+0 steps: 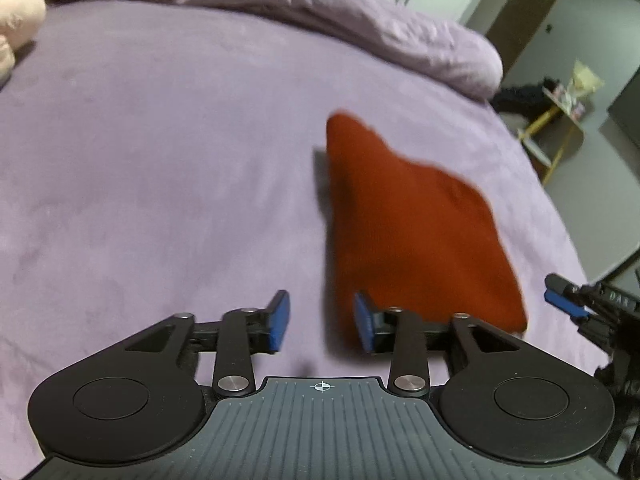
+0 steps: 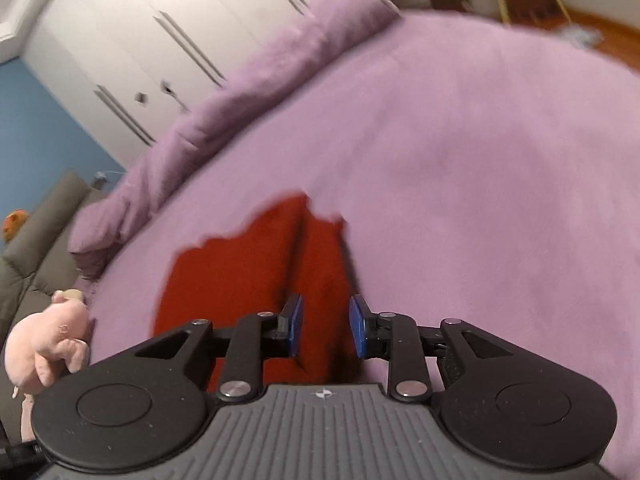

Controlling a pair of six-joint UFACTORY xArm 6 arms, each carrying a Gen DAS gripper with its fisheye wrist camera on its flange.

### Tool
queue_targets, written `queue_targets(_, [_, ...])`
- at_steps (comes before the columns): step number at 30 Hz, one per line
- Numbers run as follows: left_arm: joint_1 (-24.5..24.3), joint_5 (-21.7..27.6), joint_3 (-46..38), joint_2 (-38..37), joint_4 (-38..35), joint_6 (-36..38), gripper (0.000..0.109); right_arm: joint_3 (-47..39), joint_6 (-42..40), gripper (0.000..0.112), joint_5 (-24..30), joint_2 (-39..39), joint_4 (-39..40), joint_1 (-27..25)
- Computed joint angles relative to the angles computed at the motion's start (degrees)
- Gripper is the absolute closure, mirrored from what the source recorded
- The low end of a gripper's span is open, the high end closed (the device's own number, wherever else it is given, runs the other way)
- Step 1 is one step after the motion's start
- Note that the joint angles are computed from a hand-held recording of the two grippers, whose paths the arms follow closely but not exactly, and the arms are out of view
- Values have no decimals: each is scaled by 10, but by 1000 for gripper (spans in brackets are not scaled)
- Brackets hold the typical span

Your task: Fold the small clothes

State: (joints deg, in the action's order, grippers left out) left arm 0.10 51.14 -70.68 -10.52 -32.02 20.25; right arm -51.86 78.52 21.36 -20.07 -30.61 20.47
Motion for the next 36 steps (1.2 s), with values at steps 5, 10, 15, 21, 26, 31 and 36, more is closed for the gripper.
queue_targets(5, [-65,-77,-58,63,88,-105,53,-140,-183,87,18,136,78,32])
queue_targets(10, [-113,-103,-136,157,188,-218,50,-266,-239,87,28,266,96,25])
queue_targets(15, [-127,-142,-123,187,182,-211,28,-194,-84,107,-13,244,-83,-8])
queue_targets(21, [-137,-219,-72,184,186,-207,17,-168,72,112,-51,242,-222,-29])
queue_targets(26, [-134,-198,-66,163,213,-211,17,-215,-19,112,46,254,-204,13])
queue_targets(31, [-130,-149,-102,170,224,-230,21,-245,-178,107,98,241,-58,24])
queue_targets(36, [-130,-116,-163,202,242,-253,26,-306,-231,99,119,278,-19,26])
